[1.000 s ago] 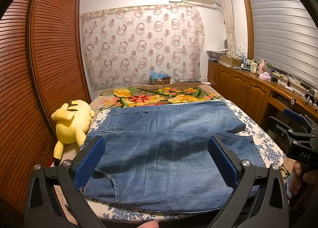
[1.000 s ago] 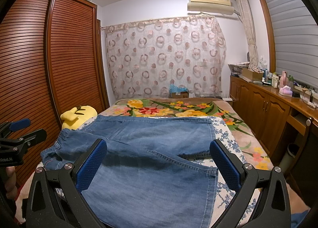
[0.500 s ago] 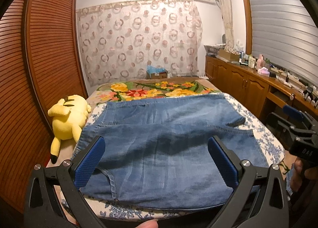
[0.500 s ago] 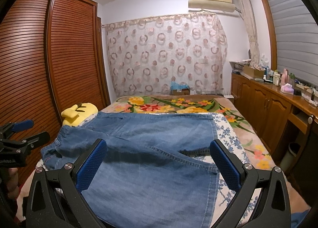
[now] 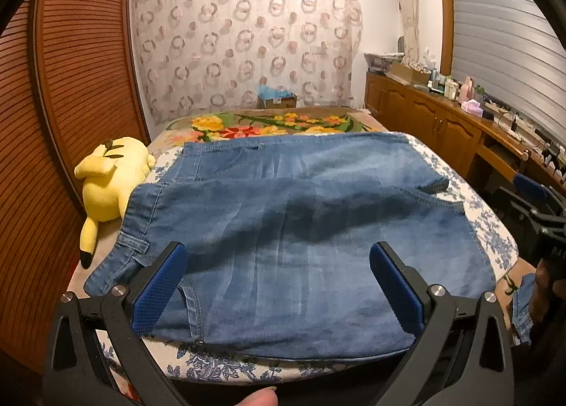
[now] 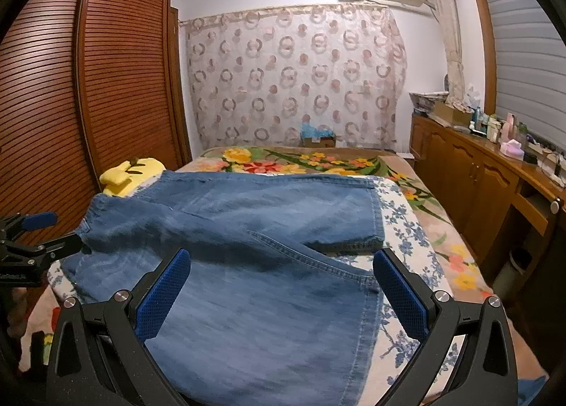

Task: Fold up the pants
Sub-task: 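Lower both tools to the jeans and close each on a leg hem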

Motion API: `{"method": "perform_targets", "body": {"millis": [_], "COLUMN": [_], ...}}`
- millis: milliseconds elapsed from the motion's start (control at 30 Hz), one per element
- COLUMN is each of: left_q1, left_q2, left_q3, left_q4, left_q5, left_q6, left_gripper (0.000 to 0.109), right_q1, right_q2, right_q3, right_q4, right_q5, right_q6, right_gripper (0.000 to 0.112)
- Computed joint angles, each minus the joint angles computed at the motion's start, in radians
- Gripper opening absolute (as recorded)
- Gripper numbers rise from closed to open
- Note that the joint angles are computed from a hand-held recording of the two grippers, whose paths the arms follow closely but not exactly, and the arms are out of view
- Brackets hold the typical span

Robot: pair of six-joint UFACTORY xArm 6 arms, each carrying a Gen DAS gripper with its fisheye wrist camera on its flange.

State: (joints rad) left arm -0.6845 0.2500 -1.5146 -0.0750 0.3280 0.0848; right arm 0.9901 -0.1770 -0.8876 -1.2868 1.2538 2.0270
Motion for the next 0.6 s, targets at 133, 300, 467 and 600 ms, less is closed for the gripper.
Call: {"method": "perform_targets", "body": {"millis": [133, 300, 467, 600], "left_q1": [0.002, 0.011, 0.017, 0.033], "left_q2": [0.002, 0.021, 0.041, 0.070], "left_q3": [0.002, -0.010, -0.014, -0.033], "left_q4": [-0.008, -0.058, -0.048, -0.088], "left_q5": [0.015, 0.031, 0.039, 0.058], "left_q6": [0.009, 0.052, 0.048, 0.089], "left_gripper": [0.103, 0.103, 0.103, 0.103], "right_q1": [-0.018, -0.015, -0.018, -0.026], "right_q2": [-0.019, -0.036, -0.047, -0.052], "right_q3": [0.006, 0.022, 0.031, 0.025], "right_q4": [0.025, 0.059, 0.119, 0.175], "right_q5": [-0.014, 0.002, 0.006, 0.005], "right_q6": [-0.018, -0.026, -0.031, -0.050], "right_gripper": [0.103, 0.103, 0.102, 0.100]}}
